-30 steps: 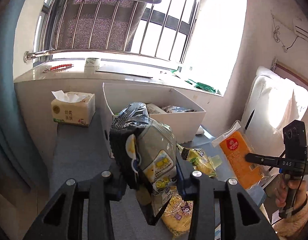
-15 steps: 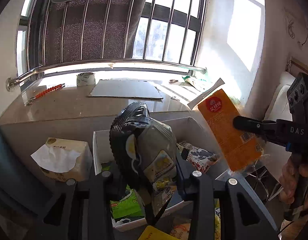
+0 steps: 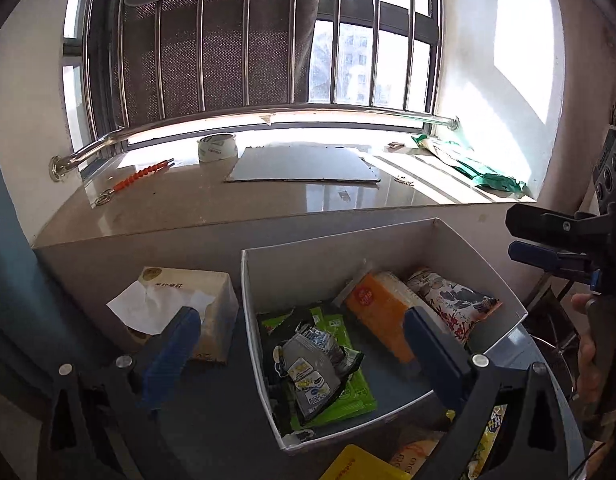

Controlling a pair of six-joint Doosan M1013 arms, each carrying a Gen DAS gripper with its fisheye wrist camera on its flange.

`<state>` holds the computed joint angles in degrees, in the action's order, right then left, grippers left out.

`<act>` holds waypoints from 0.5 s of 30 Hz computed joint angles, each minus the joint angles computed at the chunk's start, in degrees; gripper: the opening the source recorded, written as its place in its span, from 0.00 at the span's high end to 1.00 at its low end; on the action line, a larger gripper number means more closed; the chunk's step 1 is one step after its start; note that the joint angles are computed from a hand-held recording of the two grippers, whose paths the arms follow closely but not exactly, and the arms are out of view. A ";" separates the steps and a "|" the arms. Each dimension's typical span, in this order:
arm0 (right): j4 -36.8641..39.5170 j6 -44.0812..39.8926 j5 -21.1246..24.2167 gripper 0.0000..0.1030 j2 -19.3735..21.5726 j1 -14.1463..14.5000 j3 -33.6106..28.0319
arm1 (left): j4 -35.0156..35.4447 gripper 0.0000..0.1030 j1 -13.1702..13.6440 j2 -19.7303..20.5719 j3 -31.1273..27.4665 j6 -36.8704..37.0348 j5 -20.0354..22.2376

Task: Organize snacks
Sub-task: 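Carry both snacks into the white box and open both tools, then move both tools back to the remaining snacks on the table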

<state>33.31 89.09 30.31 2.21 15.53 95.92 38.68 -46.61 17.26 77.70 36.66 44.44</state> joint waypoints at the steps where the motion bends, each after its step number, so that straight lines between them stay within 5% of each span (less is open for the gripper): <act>1: 0.81 -0.77 -0.18 0.00 -0.57 -0.12 0.50 | 0.69 0.00 -0.24 -0.37 0.22 -0.40 -0.10; 10: 0.14 -5.70 -4.00 0.00 -9.13 0.80 8.34 | 7.43 0.00 -4.90 -6.00 7.47 -5.62 -4.48; 15: -1.46 -5.23 -6.99 0.00 -15.92 2.33 15.88 | 13.33 0.00 -8.42 -10.04 14.60 -16.42 -7.28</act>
